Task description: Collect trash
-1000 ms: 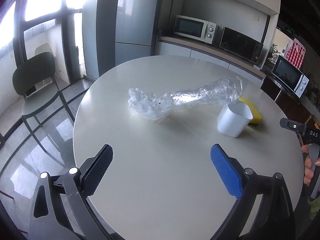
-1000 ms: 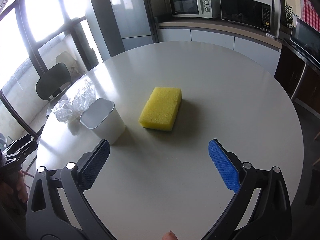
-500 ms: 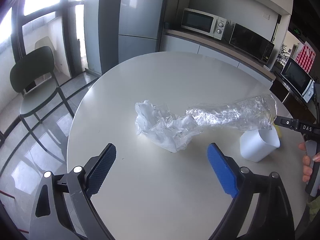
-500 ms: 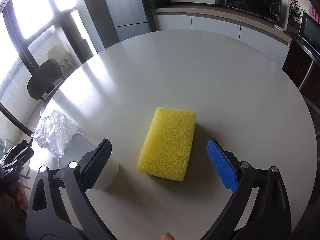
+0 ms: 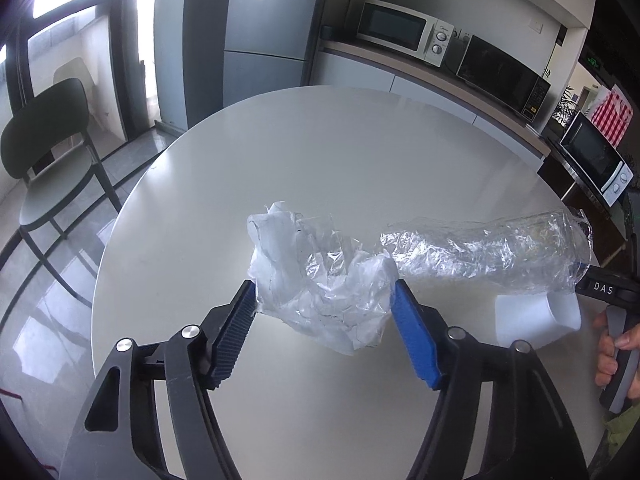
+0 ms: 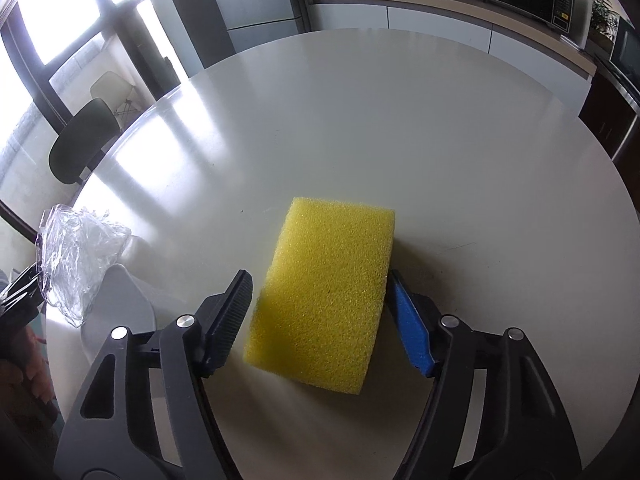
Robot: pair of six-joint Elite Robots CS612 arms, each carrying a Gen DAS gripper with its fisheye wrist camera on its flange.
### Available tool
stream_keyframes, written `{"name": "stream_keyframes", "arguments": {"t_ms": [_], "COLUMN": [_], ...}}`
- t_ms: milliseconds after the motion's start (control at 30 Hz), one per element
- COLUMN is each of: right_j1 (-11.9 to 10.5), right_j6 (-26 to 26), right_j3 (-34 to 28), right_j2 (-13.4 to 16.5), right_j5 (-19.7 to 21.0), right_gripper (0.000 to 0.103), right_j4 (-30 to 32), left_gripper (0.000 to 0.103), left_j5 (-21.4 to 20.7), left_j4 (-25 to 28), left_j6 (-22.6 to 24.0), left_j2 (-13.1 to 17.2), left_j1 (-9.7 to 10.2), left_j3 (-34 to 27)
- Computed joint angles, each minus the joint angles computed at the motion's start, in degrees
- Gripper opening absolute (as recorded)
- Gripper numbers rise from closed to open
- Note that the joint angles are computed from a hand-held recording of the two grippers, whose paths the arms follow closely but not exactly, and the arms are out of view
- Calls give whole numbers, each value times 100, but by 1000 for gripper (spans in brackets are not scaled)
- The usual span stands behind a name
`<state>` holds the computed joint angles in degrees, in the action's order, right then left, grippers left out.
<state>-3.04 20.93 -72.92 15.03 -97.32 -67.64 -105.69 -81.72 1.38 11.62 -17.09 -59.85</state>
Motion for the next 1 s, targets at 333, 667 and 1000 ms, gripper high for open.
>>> {"name": "stream_keyframes", "arguments": {"t_ms": [333,667,1000], "right_j1": [46,151,385], "right_j6": [-150,-206,-360], "right_j3": [-304,-796,-1437], "right_j2": [131,237,473], "right_j5": [-28,-288,-514], "right_gripper": [43,42,42], "right_j4": [-36,52,218], "left_gripper": [23,22,22], "left_j5": [-75,-339,-497], "left_j4": [30,174,497], "left_j6": [-220,-494,-450], "left_j2": [117,393,724], "left_j1": [47,128,150], "left_j3": [-243,-1010,-1900]}}
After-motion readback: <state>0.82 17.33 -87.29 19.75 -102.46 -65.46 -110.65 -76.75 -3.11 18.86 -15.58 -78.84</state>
